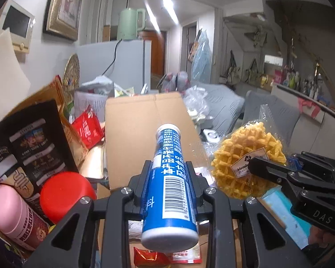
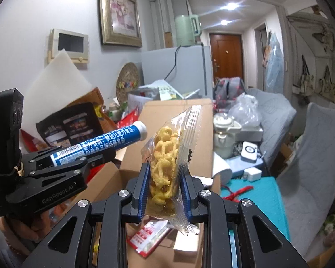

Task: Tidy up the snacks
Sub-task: 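Lift blue tube and waffle pack with both tools and carry over box, then open left tool dropping blue tube while right tool releases waffle pack inside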

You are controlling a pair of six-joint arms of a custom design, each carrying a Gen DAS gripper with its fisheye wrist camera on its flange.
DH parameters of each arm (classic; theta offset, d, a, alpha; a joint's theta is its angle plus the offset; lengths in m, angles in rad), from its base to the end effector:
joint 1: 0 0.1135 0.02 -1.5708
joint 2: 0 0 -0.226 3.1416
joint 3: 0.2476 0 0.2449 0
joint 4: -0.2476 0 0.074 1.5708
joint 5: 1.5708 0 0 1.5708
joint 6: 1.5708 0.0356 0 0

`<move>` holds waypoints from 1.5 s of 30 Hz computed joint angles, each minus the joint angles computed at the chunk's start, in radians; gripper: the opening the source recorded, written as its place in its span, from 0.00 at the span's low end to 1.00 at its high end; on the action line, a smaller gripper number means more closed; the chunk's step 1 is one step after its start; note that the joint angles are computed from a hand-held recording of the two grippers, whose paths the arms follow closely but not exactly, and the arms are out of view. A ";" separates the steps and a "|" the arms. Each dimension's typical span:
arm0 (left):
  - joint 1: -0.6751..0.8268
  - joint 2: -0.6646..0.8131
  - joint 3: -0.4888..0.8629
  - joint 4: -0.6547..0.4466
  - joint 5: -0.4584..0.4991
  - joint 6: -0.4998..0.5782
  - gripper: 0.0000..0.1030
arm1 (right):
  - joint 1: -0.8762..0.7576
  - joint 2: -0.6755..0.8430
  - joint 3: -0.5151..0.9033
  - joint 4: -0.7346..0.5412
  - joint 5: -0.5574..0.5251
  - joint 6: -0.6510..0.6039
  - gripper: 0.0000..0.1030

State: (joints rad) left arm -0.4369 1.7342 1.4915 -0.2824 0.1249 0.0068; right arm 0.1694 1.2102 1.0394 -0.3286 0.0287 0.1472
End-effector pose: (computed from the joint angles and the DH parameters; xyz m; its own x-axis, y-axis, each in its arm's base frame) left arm 0.3572 -0.1717 0.2829 -0.4507 0.2179 -0.8657 0.5206 0.8519 -0.0566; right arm 0.2768 0.0463 0.2913 -0.4880 0.0653 -0.8704 -0.0729 0.9907 0.1152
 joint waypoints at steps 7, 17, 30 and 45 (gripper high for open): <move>-0.006 0.128 0.103 -0.061 -0.014 0.022 0.27 | -0.037 0.108 0.019 0.018 -0.054 -0.008 0.25; -0.027 0.260 0.206 -0.145 -0.042 0.059 0.27 | -0.060 0.259 0.085 -0.039 -0.081 -0.003 0.25; -0.048 0.356 0.326 -0.280 -0.097 0.084 0.27 | -0.059 0.391 0.155 -0.115 -0.116 0.005 0.26; -0.054 0.475 0.511 -0.475 -0.107 0.041 0.27 | -0.036 0.376 0.160 -0.145 0.019 -0.007 0.44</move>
State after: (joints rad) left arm -0.4906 2.2093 2.0027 -0.7574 0.0181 0.0482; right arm 0.1333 1.5865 1.1991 -0.4735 0.0478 0.1398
